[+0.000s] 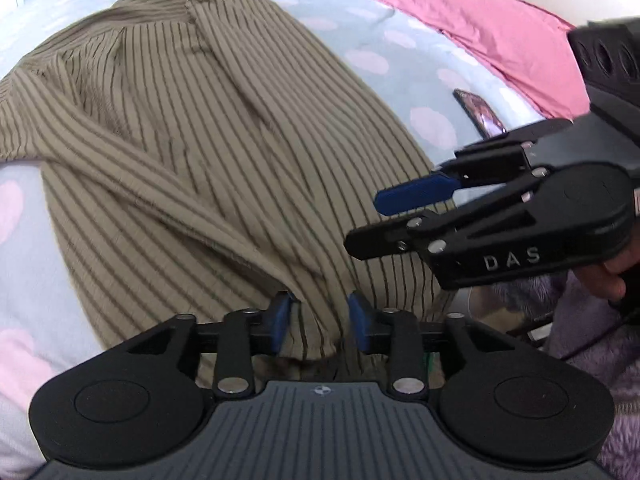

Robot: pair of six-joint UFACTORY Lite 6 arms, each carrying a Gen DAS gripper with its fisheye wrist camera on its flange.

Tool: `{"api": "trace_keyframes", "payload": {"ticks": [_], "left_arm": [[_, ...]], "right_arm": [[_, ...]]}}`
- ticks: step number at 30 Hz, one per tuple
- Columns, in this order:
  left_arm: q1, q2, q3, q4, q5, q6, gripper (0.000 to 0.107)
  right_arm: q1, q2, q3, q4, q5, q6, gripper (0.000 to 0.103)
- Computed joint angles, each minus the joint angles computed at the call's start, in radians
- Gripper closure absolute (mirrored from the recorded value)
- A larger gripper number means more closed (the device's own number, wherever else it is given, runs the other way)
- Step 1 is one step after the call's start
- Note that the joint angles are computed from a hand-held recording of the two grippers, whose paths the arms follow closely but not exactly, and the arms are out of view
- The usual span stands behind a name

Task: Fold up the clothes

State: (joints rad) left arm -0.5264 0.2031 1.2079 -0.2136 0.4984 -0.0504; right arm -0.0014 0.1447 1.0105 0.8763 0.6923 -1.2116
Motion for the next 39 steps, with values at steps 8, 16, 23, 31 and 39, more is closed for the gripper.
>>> {"api": "trace_keyframes", "payload": {"ticks": [8,16,23,31,39], "left_arm": [[0.065,-0.119,-0.059,0.016,0.073,-0.020,0.066],[0.309,-0.154,0.007,0.063,0.174,0.037,0.065],[0.604,0.023,0.234,-0.017,0.175,0.148,0.065],[0.774,0.444,0.679,-0.172,0.164,0.138,0.058],[0.793,0.858,1.198,-0.147,0.329,-0.111,0.058]], "right_arm": [[0.074,0.003,0.011,0.024,0.046,0.003,0.057],[0.162,0.003,0.026,-0.003,-0.006,0.054,0.055],[0.196,0.045,0.064,-0.047,-0.035,0.096,0.057],[0.220,0.043,0.057,-0.123,-0.083,0.104,0.058],[0.238,0.124,0.126,-0.175,-0.075,0.158,0.058]]}}
